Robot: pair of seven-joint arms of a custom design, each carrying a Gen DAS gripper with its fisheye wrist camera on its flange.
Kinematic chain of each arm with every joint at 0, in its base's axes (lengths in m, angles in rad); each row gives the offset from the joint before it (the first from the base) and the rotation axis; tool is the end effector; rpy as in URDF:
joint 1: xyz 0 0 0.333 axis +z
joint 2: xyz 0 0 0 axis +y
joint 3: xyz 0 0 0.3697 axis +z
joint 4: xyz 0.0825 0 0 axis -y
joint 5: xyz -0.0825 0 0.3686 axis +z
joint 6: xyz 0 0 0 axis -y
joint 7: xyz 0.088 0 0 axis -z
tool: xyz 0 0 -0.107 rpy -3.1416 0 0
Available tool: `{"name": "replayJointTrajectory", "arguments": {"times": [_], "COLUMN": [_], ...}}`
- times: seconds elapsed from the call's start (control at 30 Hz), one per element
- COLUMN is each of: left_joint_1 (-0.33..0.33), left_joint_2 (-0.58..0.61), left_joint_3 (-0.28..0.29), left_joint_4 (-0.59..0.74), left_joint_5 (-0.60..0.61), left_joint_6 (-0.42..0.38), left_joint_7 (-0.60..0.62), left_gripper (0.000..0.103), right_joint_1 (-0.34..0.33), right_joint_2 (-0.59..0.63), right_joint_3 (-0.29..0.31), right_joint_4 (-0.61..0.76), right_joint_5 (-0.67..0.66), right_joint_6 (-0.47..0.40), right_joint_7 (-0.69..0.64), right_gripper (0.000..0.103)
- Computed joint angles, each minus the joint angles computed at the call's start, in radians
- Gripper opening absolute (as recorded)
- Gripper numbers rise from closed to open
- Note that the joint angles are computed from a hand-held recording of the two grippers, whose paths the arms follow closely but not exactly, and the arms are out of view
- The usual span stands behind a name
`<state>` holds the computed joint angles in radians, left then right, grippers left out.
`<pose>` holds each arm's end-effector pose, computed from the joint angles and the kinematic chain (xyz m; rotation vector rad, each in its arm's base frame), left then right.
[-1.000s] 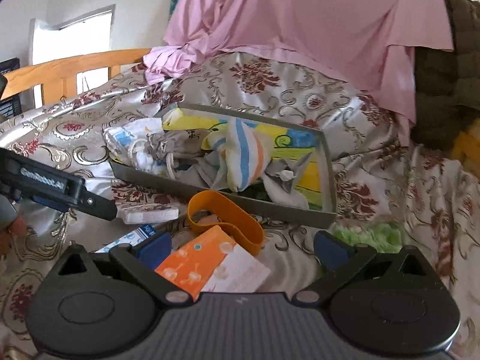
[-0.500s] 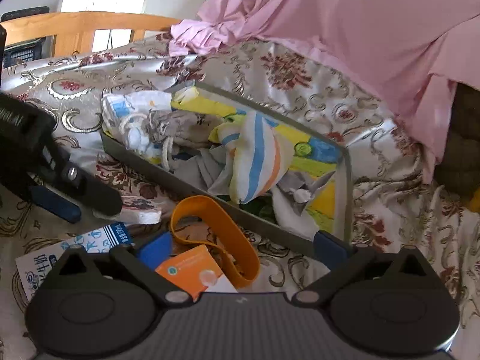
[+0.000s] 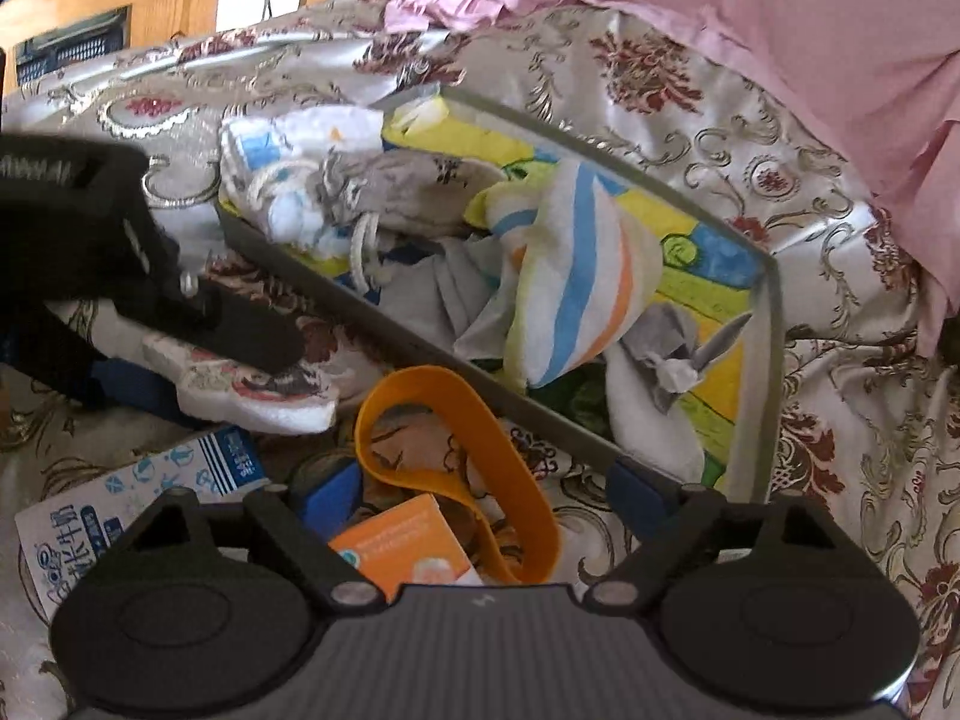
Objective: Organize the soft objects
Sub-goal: 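Grasp the white cartoon-printed pad with the left tool while the right tool grasps the orange strap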
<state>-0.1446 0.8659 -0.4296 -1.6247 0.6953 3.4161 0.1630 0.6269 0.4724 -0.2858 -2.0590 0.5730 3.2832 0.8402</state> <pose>0.6410 -0.3870 0.3168 2.0926 -1.4284 1.3800 0.6194 0.1847 0.3601 -2.2343 1.2457 -0.8380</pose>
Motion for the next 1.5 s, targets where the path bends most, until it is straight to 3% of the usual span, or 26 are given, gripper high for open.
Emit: {"name": "replayJointTrajectory", "arguments": {"times": [0.03,0.2,0.3,0.47,0.53,0.7,0.73,0.83,0.93,1.03,1.13,1.2,1.3,1.4,1.5], "left_joint_1": [-0.04,-0.137,-0.154,-0.12,-0.11,-0.114,-0.127,-0.223,-0.265,-0.263,-0.265,-0.307,-0.414,-0.518,-0.587], "left_joint_2": [-0.014,-0.044,-0.042,-0.029,-0.025,-0.02,-0.023,-0.043,-0.038,-0.028,-0.029,-0.042,-0.057,-0.067,-0.071], "left_joint_3": [0.053,0.167,0.182,0.143,0.134,0.143,0.16,0.285,0.336,0.332,0.338,0.391,0.521,0.641,0.713], "left_joint_4": [-0.005,0.007,0.025,0.025,0.022,0.022,0.023,0.026,0.048,0.064,0.068,0.061,0.047,0.03,0.017], "left_joint_5": [-0.035,-0.096,-0.115,-0.143,-0.153,-0.156,-0.155,-0.158,-0.14,-0.136,-0.136,-0.15,-0.184,-0.227,-0.26], "left_joint_6": [0.014,-0.044,-0.08,-0.086,-0.082,-0.052,-0.046,-0.029,-0.042,-0.047,-0.049,-0.048,-0.026,-0.019,-0.021], "left_joint_7": [-0.014,-0.017,-0.001,0.007,0.003,-0.001,0.002,0.033,0.088,0.121,0.146,0.157,0.185,0.231,0.279], "left_gripper": [0.087,0.07,0.056,0.038,0.032,0.029,0.028,0.028,0.03,0.031,0.03,0.028,0.022,0.017,0.015], "right_joint_1": [-0.003,0.023,0.037,0.034,0.02,-0.01,-0.003,0.014,0.015,0.009,-0.03,-0.049,-0.07,-0.116,-0.168], "right_joint_2": [0.003,0.029,0.045,0.063,0.062,0.056,0.058,0.064,0.071,0.075,0.073,0.072,0.069,0.056,0.043], "right_joint_3": [0.001,-0.033,-0.049,-0.045,-0.028,0.011,0.006,-0.007,-0.006,0.007,0.065,0.099,0.138,0.198,0.262], "right_joint_4": [0.006,0.031,0.045,0.056,0.057,0.055,0.053,0.05,0.055,0.053,0.034,0.02,0.006,-0.015,-0.033], "right_joint_5": [-0.002,-0.022,-0.046,-0.086,-0.088,-0.089,-0.091,-0.083,-0.064,-0.048,-0.031,-0.012,0.02,0.031,0.036], "right_joint_6": [-0.009,-0.037,-0.051,-0.051,-0.042,-0.032,-0.027,-0.015,-0.013,0.003,0.073,0.128,0.192,0.251,0.3], "right_joint_7": [-0.001,0.022,0.038,0.052,0.05,0.028,0.022,0.005,0.001,-0.005,-0.039,-0.061,-0.088,-0.106,-0.115], "right_gripper": [0.09,0.085,0.079,0.068,0.058,0.041,0.04,0.041,0.042,0.039,0.036,0.034,0.015,0.01,0.008]}}
